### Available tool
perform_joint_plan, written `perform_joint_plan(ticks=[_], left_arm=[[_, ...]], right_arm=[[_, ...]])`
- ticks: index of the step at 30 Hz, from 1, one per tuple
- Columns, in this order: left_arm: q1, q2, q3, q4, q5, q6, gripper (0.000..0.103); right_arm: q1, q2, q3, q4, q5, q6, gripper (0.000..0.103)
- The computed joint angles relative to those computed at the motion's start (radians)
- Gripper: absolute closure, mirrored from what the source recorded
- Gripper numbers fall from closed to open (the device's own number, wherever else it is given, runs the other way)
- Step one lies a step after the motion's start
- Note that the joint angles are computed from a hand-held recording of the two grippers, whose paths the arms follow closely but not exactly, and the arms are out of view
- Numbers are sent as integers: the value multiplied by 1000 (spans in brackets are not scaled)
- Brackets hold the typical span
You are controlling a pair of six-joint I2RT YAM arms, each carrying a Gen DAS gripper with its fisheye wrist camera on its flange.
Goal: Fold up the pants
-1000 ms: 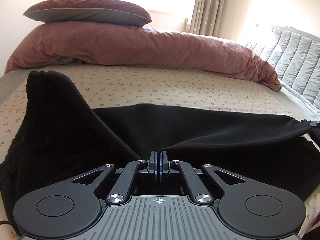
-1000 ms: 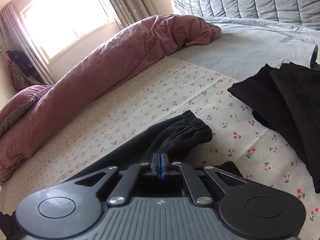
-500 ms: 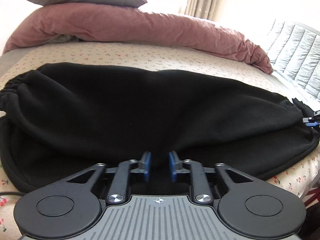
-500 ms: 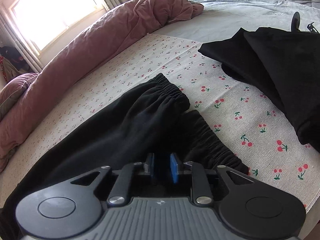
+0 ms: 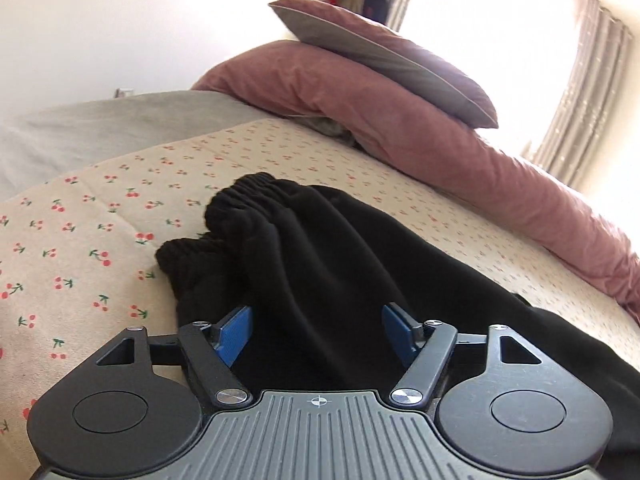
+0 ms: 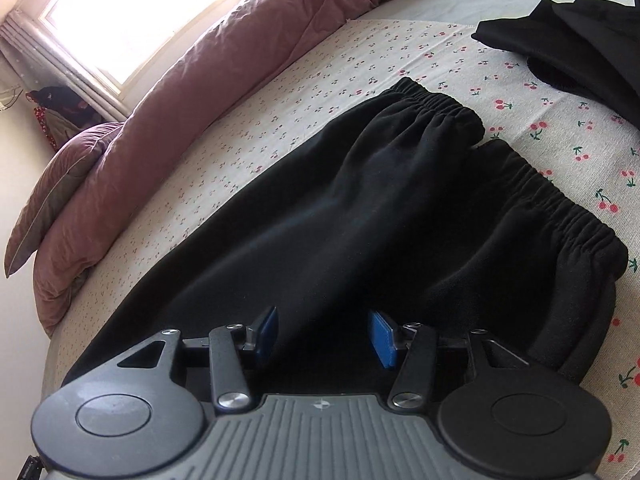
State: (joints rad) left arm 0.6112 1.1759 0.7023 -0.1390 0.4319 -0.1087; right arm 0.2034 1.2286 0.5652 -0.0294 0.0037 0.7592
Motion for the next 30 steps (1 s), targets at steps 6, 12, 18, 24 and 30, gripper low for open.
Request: perform_joint_plan(ticks=[6, 12, 18, 24, 30], left_arm=[[20, 78, 17, 102, -13, -108, 69], [6, 95, 19, 133, -34, -148, 95], [28, 69, 41, 112, -4, -140, 100], [144, 50, 144, -113, 78, -69, 100], [213, 143, 251, -355, 109, 151, 100]], right_arm=[[30, 56, -20, 132, 56, -27, 50], [31, 133, -23, 256, 162, -55, 77], [67, 66, 31, 150, 267, -83, 99], [148, -151, 89, -97, 367, -175, 99], [163, -266, 55, -289, 351, -163, 99]])
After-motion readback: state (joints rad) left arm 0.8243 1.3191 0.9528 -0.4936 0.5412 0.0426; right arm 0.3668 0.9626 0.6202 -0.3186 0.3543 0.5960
